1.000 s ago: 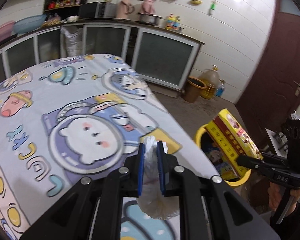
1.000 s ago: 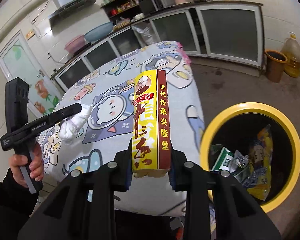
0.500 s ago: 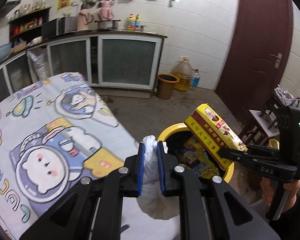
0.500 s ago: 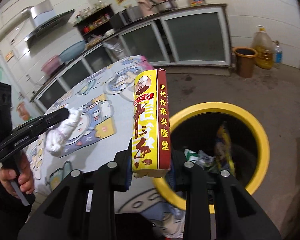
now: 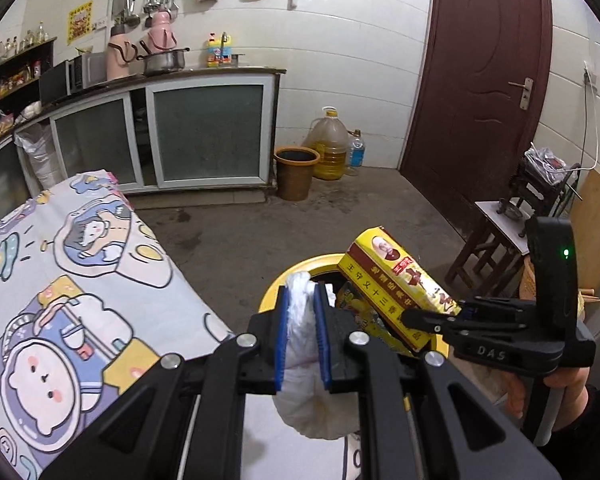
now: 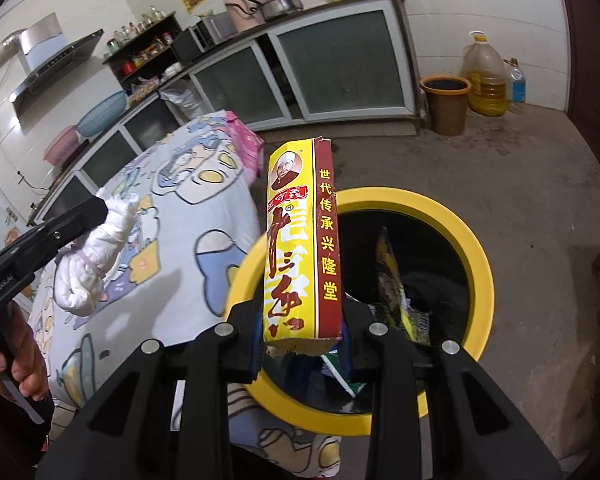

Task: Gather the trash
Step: 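Carry the box and tissue over the bin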

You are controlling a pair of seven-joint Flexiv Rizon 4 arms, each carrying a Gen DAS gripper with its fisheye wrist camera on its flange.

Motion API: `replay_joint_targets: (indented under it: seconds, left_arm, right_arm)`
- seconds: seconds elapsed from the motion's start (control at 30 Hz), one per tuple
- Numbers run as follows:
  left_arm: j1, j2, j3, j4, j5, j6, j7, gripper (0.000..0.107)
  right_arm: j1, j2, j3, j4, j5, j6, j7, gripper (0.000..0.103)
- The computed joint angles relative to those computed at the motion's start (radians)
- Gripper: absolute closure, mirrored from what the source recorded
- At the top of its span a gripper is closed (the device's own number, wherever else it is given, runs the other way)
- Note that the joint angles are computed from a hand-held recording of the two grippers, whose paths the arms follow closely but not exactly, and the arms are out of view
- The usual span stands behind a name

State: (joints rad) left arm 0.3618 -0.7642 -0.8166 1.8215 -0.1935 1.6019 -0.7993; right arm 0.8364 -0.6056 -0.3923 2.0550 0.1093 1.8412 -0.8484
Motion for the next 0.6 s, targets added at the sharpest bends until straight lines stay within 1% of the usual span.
replay_joint_targets:
  seconds: [0.07,0.2,0.47,0.6]
  left_arm:
    - [-0.019,-0.009,0.012,-0.02,-0.004,-0.019,0.003,0.095]
    - [-0.063,-0.022,0.045,-0.057,-0.03,-0.049,0.014,0.095]
    - [-0.137,-0.041,0.103,-0.105,-0.088,-0.081,0.053,0.095]
    - [-0.181,-0.051,0.146,-0.133,-0.113,-0.092,0.065,0.095]
  right_arm:
    - [-0.02,-0.006,0.018,-0.003,-0.002,-0.002,0.003,0.075]
    - [-0.027,-0.021,0.018,-0.008,-0.003,-0.013,0.017,0.075]
    - [-0.048,-0.041,0.027,-0.012,-0.02,-0.021,0.04,0.075]
    - [-0.059,-0.047,0.035,-0.017,-0.03,-0.029,0.051,0.075]
